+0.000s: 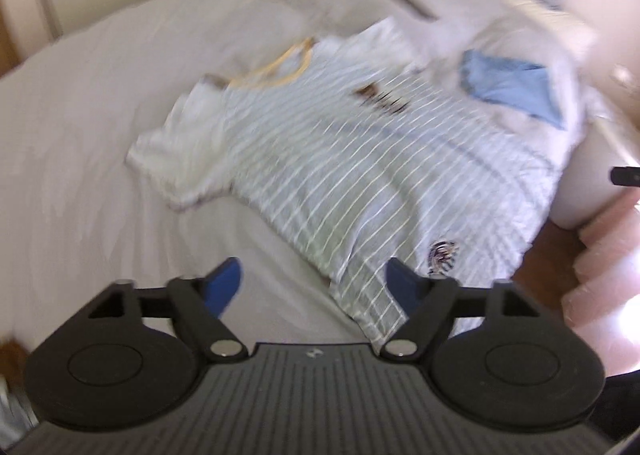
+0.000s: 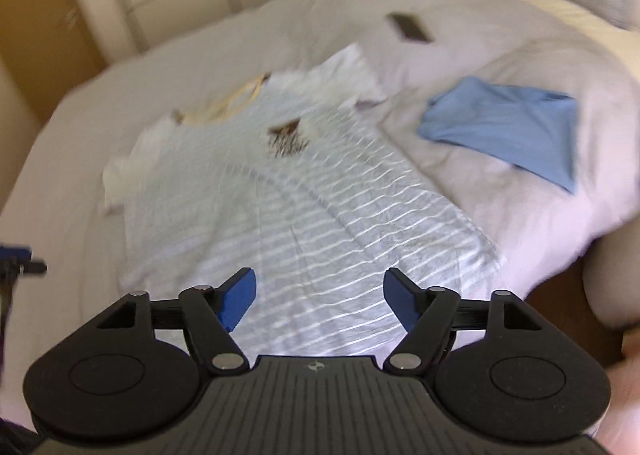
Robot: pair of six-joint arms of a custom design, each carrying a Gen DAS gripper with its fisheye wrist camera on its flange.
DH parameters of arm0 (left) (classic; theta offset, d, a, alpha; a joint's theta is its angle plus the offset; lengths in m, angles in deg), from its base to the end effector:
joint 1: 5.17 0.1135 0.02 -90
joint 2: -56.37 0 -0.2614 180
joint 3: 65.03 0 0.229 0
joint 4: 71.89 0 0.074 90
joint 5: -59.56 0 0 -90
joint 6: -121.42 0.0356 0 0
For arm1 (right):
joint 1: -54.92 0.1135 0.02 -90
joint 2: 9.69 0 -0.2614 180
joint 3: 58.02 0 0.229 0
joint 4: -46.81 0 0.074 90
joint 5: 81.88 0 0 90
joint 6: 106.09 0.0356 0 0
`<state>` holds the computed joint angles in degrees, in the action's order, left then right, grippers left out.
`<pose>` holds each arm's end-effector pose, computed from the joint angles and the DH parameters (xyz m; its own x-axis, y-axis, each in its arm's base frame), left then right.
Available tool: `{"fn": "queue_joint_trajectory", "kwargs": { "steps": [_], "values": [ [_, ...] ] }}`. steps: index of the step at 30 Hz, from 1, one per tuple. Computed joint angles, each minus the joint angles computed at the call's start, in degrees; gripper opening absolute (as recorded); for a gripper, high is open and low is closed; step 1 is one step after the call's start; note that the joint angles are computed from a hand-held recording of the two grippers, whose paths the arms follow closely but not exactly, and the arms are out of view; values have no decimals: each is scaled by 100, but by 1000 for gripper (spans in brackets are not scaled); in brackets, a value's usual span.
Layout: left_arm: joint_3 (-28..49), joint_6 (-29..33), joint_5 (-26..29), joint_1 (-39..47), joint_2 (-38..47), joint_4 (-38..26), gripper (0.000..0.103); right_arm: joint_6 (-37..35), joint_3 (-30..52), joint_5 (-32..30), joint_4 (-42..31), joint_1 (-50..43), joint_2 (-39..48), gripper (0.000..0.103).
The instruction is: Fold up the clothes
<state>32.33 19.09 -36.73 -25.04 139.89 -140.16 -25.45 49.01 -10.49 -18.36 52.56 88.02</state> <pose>0.2613 -0.0903 0.3390 -0.8067 0.0658 -0.5873 0.1081 0.9934 -0.0372 0.3417 -0.0027 0.3205 -0.7931 -0.1216 -0.5968 -0.2726 0.9471 0.1693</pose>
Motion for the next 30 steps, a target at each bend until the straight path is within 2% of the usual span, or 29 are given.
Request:
{"fn": "queue_joint_trajectory", "kwargs": {
  "steps": [3, 4, 7, 11, 16, 19, 25, 30],
  "values": [
    [-177, 861, 431, 396, -594, -5, 100, 1208, -1004, 614, 383, 334, -1218, 82],
    [-196, 1073, 573, 528, -787, -90, 101, 1627, -1218, 897, 359, 532, -1596, 90],
    [-123, 1335, 795, 770, -1187, -504, 101, 2968, -1719, 1777, 60, 1305, -2611, 93],
    [-56, 1505, 1088, 966, -1620, -1038, 101, 4740, -1351, 3007, -1343, 2851, -3201, 98],
    [-1, 1444, 1157, 990, -2137, -1430, 101, 6280, -405, 4058, -2720, 4497, -3166, 99],
    [251, 1276, 1201, 1064, -2294, -1765, 101, 6638, 91, 4239, -3156, 4954, -2934, 99],
    [950, 1041, 319, 336, -2298, -2632, 101, 6638, 836, 4315, -3410, 5412, -2550, 99],
    [1471, -292, -931, -1284, -2214, -3466, 101, 6776, 1157, 4317, -3764, 5855, -2435, 100]
  ]
}}
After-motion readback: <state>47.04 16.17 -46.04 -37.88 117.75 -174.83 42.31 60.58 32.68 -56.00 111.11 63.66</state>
